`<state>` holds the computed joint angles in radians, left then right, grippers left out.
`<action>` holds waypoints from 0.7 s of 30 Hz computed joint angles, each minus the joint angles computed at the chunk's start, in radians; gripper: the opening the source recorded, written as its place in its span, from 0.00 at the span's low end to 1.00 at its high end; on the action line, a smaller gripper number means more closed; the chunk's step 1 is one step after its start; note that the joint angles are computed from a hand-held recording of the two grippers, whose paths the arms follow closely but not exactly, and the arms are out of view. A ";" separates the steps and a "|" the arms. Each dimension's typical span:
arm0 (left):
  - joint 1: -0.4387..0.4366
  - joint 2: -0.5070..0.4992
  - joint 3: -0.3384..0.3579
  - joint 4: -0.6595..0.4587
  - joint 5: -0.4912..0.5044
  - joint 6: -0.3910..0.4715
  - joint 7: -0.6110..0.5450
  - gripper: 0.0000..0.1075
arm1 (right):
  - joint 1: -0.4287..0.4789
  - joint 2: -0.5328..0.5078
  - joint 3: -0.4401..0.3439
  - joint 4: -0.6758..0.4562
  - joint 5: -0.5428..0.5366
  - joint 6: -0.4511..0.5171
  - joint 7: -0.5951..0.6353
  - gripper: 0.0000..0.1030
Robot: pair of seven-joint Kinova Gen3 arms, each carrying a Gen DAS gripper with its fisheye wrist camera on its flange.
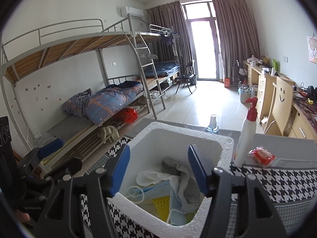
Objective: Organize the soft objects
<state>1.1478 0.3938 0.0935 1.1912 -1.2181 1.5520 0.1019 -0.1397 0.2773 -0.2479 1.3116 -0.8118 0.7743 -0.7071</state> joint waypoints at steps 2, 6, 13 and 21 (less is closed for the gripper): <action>0.001 -0.012 0.003 0.016 -0.002 -0.012 0.013 0.95 | 0.004 -0.010 -0.002 0.013 -0.007 -0.007 0.010 0.64; 0.011 -0.009 0.008 0.011 -0.019 -0.001 0.016 0.95 | 0.019 -0.038 -0.004 0.056 -0.041 -0.026 0.060 0.70; 0.035 0.006 0.002 -0.019 -0.031 0.017 0.004 0.95 | 0.042 -0.097 0.006 0.160 -0.189 -0.112 0.211 0.94; 0.072 0.028 -0.009 -0.060 -0.045 0.036 -0.029 0.95 | 0.042 -0.142 0.050 0.224 -0.290 -0.108 0.302 0.96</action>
<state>1.2197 0.4214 0.0849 1.1316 -1.2633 1.5878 0.0728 -0.0982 0.1352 -0.1975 1.5357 -1.1021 0.6667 -0.4055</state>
